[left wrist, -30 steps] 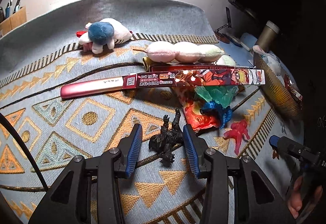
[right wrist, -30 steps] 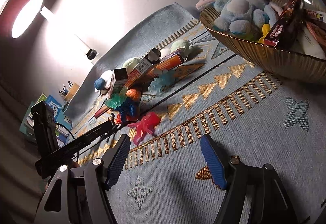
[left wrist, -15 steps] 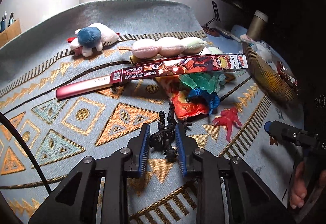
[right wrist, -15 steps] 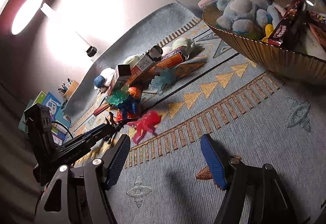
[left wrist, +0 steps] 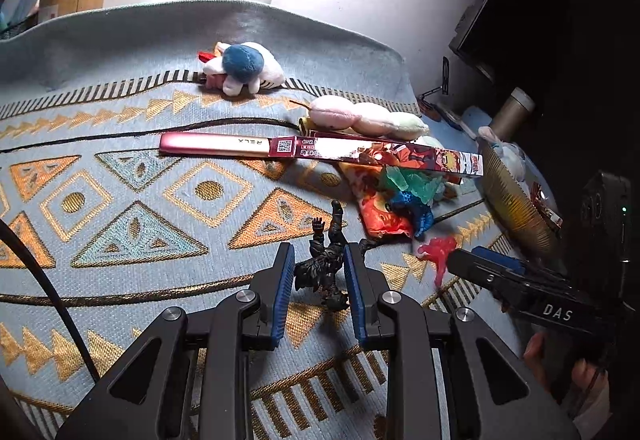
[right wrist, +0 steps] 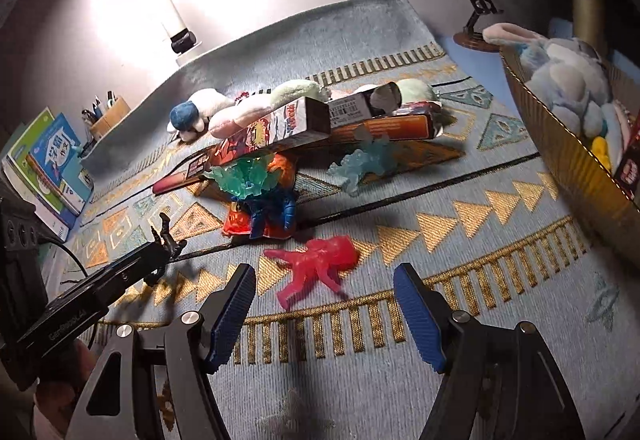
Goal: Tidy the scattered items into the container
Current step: 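Grasp the second black dinosaur figure with the left tool while the right tool grasps the red figure, then carry the black figure and red figure into the bowl and release both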
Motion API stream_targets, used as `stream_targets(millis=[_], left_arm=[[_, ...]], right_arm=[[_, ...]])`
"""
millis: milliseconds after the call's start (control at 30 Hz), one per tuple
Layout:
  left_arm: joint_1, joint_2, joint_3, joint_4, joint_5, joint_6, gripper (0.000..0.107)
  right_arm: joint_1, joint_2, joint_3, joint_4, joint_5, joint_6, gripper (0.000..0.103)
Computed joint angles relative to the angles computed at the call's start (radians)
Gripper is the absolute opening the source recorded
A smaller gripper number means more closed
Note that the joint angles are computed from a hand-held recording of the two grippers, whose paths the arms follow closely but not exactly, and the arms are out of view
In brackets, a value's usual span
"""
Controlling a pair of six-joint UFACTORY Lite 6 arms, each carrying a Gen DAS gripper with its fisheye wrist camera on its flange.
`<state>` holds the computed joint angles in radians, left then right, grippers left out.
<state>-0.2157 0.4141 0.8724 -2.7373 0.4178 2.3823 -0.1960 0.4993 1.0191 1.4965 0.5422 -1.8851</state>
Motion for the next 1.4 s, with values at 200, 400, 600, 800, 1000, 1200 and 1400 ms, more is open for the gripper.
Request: stream_targets(millis=[200,400,600,800,1000,1200,1400], left_arm=[[0.017,0.002,-0.01,0.051,0.026,-0.051,0.022],[0.011,0.011,0.003,0.052,0.019,-0.05,0.022],[0.013,0.017,0.009,0.052,0.013,-0.055,0.022],[-0.017,-0.005,-0.005,-0.045,-0.012,0.031,0.022],[-0.147,-0.075,-0.033,-0.097,-0.042,0.037,0.022],[-0.29,-0.11,0.067,-0.091,-0.111,-0.021,0.022],[-0.383,-0.01,0.401,0.168,-0.251,-0.238,0.022]], right_arm=[[0.117,0.024,-0.018,0.293,-0.146,-0.296,0.072],[0.144,0.01,-0.046,0.505,-0.199,-0.491,0.053],[0.083,-0.016,-0.071,0.4,-0.115,-0.39,0.052],[-0.144,-0.083,-0.126,0.081,0.128,-0.142,0.052],[-0.436,-0.051,-0.038,-0.132,0.282,-0.003,0.053],[-0.653,0.022,0.202,-0.207,0.446,0.167,0.053],[-0.776,0.086,0.452,-0.162,0.543,0.278,0.053]])
